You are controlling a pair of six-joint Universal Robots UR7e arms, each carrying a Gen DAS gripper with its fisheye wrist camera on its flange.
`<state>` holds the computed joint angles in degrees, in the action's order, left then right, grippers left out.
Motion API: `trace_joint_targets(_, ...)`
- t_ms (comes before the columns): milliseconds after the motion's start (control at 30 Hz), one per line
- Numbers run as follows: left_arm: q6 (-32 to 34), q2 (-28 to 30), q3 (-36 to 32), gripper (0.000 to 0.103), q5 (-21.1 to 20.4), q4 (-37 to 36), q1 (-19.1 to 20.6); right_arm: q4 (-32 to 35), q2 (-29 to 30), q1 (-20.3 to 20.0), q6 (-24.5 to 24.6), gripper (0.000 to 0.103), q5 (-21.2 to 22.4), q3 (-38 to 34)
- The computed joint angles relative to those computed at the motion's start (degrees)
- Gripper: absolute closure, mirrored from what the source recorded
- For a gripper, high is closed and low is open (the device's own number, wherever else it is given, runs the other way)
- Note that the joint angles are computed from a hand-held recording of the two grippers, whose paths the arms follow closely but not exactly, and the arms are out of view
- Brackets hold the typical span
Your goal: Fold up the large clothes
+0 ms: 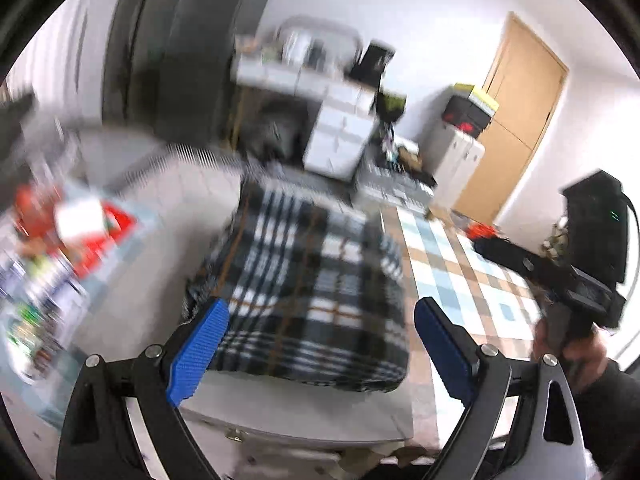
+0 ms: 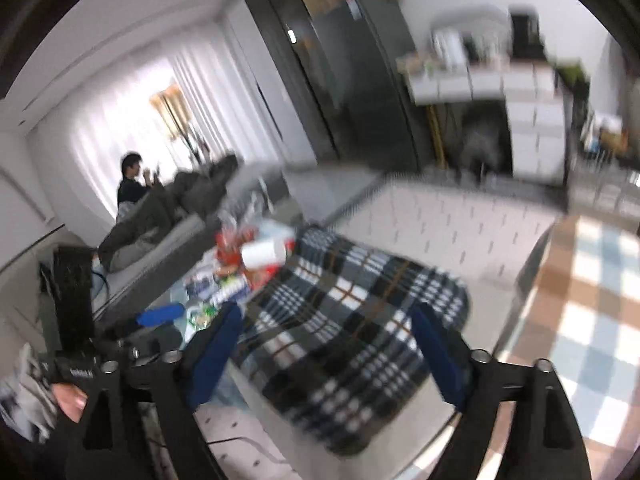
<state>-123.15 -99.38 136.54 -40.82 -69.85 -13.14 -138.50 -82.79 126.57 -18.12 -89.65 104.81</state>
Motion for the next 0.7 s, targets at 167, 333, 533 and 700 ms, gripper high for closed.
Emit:
trace_joint_targets(167,-10.79,18.17,-9.27,0.011,0.55,12.34,-4.44,-10.32,-12.55,1.63,-0.43,0.0,2.94,10.1)
trace_joint_targets(333,-21.16,29.52,-16.58,0.001,-5.16,22.93,-7.67,-18.24,-21.44,6.41,-4.15,0.0,-1.93,16.94)
trace_joint_targets(533,-27.26,33.37,-18.17,0.001,-8.15,24.32,-10.54,-19.47,-28.34,9.04,-1.08,0.0,-5.62,22.32)
trace_joint_targets(700,-27.16,34.14,-17.71,0.001,-9.28,22.91,-11.87,-17.9,-31.99,11.51,2.57,0.0,-7.27,23.78)
